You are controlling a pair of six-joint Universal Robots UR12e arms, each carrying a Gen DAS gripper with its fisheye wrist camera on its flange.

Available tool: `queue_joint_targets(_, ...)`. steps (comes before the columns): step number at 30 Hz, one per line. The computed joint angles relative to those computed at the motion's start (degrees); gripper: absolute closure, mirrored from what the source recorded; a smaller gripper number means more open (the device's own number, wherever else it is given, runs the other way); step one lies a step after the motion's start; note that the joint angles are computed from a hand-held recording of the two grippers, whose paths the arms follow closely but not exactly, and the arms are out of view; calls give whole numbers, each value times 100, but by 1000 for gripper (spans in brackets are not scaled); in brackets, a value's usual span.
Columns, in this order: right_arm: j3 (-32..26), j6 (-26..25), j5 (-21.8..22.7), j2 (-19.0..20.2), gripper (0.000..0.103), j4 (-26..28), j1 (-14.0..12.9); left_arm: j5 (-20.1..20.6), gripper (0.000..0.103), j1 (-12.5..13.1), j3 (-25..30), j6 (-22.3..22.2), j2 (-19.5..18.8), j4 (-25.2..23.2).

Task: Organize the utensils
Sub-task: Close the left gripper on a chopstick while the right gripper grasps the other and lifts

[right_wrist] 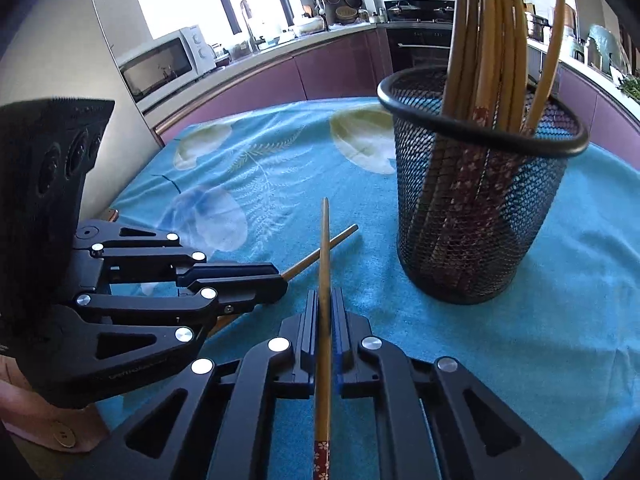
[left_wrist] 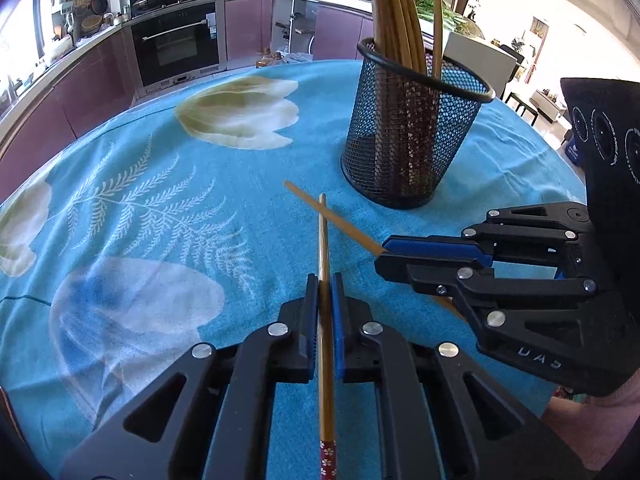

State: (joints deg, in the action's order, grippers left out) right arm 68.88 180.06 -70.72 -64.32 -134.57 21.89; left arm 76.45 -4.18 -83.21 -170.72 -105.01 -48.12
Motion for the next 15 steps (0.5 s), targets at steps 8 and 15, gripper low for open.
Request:
queue_joint_targets(8,137,137,260,-141,97,-540,-76,-431,96,118,-62,-81,153,267)
queue_joint_targets(15,230,282,408,-226,97,-899,-124,-733,96,172,-101,-155,255,450)
